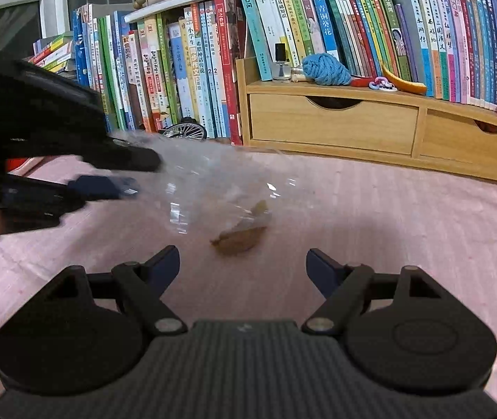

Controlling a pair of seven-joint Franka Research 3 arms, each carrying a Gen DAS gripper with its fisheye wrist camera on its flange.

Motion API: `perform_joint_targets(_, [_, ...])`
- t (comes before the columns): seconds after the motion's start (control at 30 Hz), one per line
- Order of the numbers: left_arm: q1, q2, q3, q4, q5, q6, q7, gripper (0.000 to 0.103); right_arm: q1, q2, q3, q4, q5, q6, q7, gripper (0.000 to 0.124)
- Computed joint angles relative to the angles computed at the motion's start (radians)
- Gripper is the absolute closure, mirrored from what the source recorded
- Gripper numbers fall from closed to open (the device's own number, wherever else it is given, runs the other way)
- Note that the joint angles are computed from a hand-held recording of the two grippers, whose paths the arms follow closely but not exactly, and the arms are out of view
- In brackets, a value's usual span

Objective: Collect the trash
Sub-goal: 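Grasp the clear plastic bag with the left tool while the right tool grasps the small brown piece, then carry the plastic bag and brown piece down over the black bin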

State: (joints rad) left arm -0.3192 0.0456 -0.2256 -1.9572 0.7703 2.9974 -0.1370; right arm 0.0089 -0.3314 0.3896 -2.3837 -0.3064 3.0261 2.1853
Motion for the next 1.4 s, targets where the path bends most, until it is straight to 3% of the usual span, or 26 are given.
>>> perform_joint_targets(0.1, [0.011, -0.065, 0.005, -0.036, 0.195, -0.011, -0.183, 0.082, -0.024, 0.026, 0.022, 0.029, -0.020, -0.006, 0.035, 0.036])
perform_joint_targets(0.23, [0.063, -0.146, -0.035, -0.082, 0.315, -0.047, -0.263, 0.082, -0.033, 0.070, 0.036, 0.074, -0.062, -0.016, 0.098, 0.038])
perform_joint_targets(0.27, [0.073, -0.160, -0.043, -0.091, 0.316, -0.050, -0.256, 0.082, -0.004, 0.088, 0.013, 0.094, -0.046, -0.044, 0.089, 0.054])
perform_joint_targets(0.3, [0.081, -0.176, -0.049, -0.105, 0.307, -0.051, -0.247, 0.082, 0.009, 0.103, 0.007, 0.116, -0.038, -0.087, 0.102, 0.081])
perform_joint_targets(0.33, [0.087, -0.191, -0.052, -0.120, 0.285, -0.045, -0.220, 0.082, -0.013, 0.101, 0.028, 0.126, -0.101, -0.112, 0.179, 0.090])
perform_joint_targets(0.5, [0.115, -0.274, -0.082, -0.181, 0.195, -0.062, -0.081, 0.081, 0.053, 0.043, -0.028, 0.088, -0.124, -0.132, 0.244, 0.097])
perform_joint_targets(0.7, [0.113, -0.411, -0.100, -0.285, 0.078, -0.058, 0.062, 0.081, 0.149, -0.138, -0.085, -0.049, -0.005, -0.112, 0.167, 0.098])
perform_joint_targets(0.9, [0.064, -0.613, -0.107, -0.418, -0.046, -0.085, 0.201, 0.081, 0.247, -0.345, -0.089, -0.162, 0.129, -0.144, 0.078, 0.098])
perform_joint_targets(1.17, [-0.065, -0.919, -0.116, -0.616, -0.206, -0.160, 0.313, 0.081, 0.343, -0.638, -0.030, -0.306, 0.280, -0.219, 0.053, 0.098])
perform_joint_targets(1.4, [-0.261, -1.164, -0.107, -0.753, -0.349, -0.305, 0.453, 0.081, 0.452, -0.829, 0.024, -0.378, 0.373, -0.322, 0.036, 0.098])
